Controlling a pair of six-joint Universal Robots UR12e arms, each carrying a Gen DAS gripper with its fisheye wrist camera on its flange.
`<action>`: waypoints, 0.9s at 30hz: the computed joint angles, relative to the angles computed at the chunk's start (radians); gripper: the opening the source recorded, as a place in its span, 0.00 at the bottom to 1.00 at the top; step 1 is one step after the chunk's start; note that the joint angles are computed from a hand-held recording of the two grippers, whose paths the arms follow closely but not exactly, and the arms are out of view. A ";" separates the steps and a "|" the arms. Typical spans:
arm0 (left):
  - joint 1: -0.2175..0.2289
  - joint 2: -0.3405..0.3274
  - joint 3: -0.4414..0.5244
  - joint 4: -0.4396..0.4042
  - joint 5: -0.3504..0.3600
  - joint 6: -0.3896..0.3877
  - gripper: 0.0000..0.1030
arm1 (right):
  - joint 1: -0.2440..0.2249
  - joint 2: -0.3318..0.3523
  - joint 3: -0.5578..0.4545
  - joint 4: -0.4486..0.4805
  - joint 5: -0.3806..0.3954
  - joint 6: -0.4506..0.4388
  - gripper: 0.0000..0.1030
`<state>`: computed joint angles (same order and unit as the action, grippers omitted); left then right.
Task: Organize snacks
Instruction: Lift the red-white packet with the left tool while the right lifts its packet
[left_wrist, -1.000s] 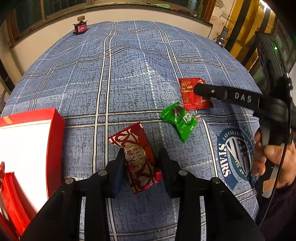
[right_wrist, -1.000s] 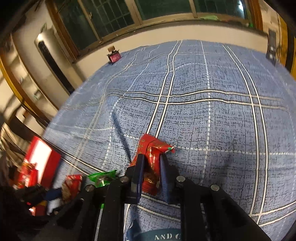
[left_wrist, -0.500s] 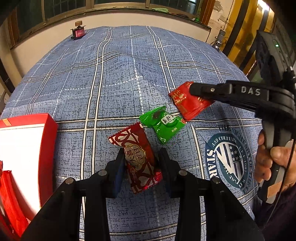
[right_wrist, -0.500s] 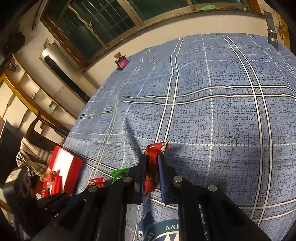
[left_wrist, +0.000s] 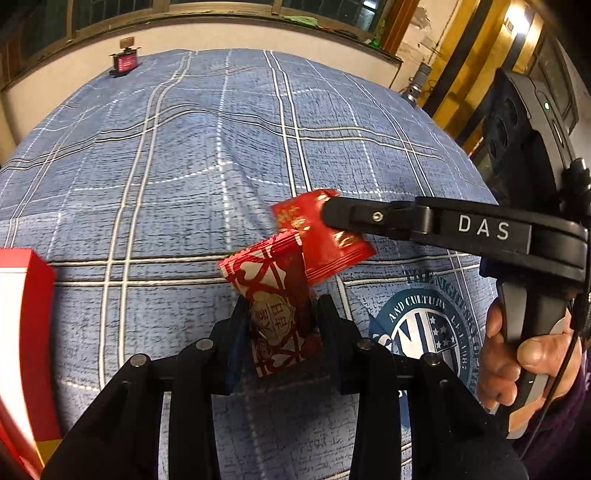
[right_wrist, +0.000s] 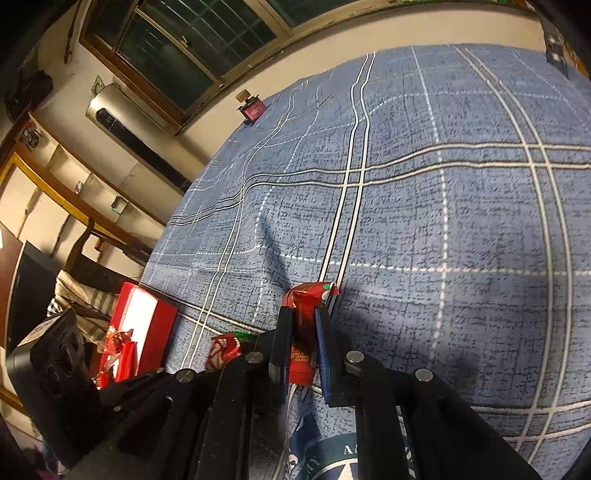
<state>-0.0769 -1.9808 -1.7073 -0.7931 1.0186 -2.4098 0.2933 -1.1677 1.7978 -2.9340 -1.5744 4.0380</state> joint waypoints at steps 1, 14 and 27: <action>-0.001 -0.001 -0.004 0.020 0.000 -0.004 0.33 | -0.002 0.002 0.002 -0.009 0.014 0.005 0.14; 0.007 -0.032 0.043 -0.055 -0.071 -0.006 0.35 | -0.027 0.058 0.015 -0.178 0.171 0.097 0.21; 0.018 -0.038 0.047 -0.055 -0.116 -0.017 0.27 | -0.010 0.061 -0.002 -0.194 0.116 0.056 0.15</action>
<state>-0.0588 -2.0187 -1.6605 -0.8484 0.9028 -2.4269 0.2830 -1.1071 1.7955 -3.1276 -1.4580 4.0943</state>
